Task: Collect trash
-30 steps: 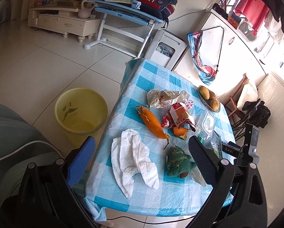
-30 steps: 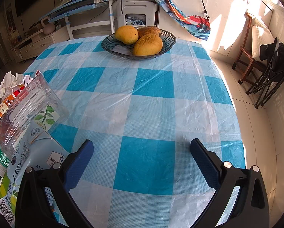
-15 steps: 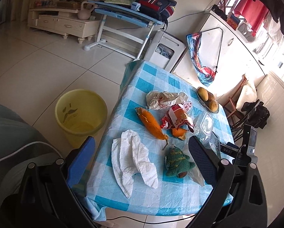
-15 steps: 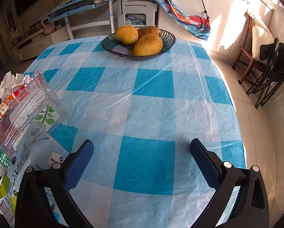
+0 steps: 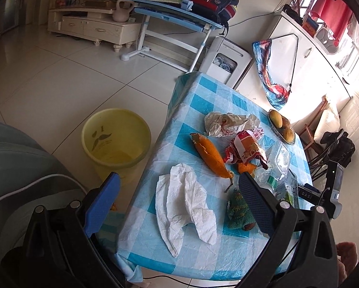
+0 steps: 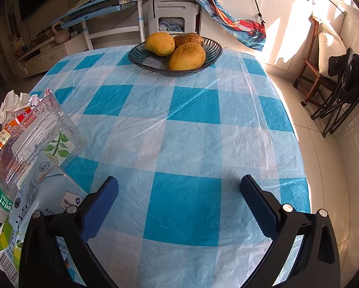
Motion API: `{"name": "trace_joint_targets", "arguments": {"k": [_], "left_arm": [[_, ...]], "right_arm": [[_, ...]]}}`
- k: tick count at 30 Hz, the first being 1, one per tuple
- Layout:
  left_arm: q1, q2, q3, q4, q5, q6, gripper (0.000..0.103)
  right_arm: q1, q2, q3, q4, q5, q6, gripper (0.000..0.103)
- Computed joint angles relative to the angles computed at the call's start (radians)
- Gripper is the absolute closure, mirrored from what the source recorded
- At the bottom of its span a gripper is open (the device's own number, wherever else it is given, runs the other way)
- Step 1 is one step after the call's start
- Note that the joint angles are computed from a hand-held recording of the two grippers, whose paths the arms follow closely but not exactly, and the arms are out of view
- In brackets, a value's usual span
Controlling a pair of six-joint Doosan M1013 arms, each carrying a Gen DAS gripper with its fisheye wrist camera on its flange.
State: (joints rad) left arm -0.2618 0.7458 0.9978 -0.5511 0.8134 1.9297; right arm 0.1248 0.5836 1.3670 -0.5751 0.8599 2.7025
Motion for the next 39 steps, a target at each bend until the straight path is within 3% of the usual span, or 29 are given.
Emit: {"name": "trace_joint_targets", "arguments": {"k": [7, 17, 23, 26, 28, 30, 31, 32, 33, 34, 36, 39], "left_arm": [[-0.025, 0.014, -0.009, 0.114, -0.03, -0.044, 0.007], [-0.052, 0.042, -0.043, 0.288, 0.008, -0.058, 0.007], [-0.093, 0.062, -0.057, 0.491, 0.02, -0.087, 0.007], [-0.103, 0.081, -0.083, 0.519, 0.057, -0.076, 0.009], [-0.099, 0.092, -0.101, 0.47, 0.083, -0.043, 0.017], [-0.093, 0.103, -0.126, 0.41, 0.116, -0.011, 0.033], [-0.095, 0.102, -0.123, 0.421, 0.1, -0.014, 0.037], [-0.097, 0.098, -0.116, 0.429, 0.08, -0.011, 0.047], [-0.093, 0.102, -0.125, 0.384, 0.091, 0.025, 0.067], [-0.082, 0.115, -0.154, 0.3, 0.144, 0.072, 0.074], [-0.069, 0.128, -0.179, 0.194, 0.204, 0.117, 0.079], [-0.071, 0.108, -0.144, 0.175, 0.17, 0.165, 0.079]], "right_arm": [[0.0, 0.001, -0.001, 0.0, 0.0, -0.001, 0.006], [0.0, 0.0, -0.001, 0.0, 0.001, 0.0, 0.006], [-0.002, -0.018, 0.024, 0.041, -0.022, -0.066, 0.006], [0.003, -0.048, 0.068, 0.023, -0.015, 0.004, 0.006], [0.005, -0.075, 0.108, 0.006, -0.029, 0.077, 0.006], [0.007, -0.106, 0.15, -0.012, -0.062, 0.161, 0.006], [0.009, -0.121, 0.173, -0.028, -0.085, 0.208, 0.006], [0.012, -0.136, 0.192, -0.047, -0.109, 0.259, 0.006], [0.016, -0.15, 0.211, -0.071, -0.14, 0.309, 0.006], [0.021, -0.163, 0.23, -0.102, -0.181, 0.359, 0.006], [0.031, -0.178, 0.25, -0.163, -0.24, 0.43, 0.006], [0.046, -0.183, 0.26, -0.232, -0.321, 0.486, 0.006]]}}
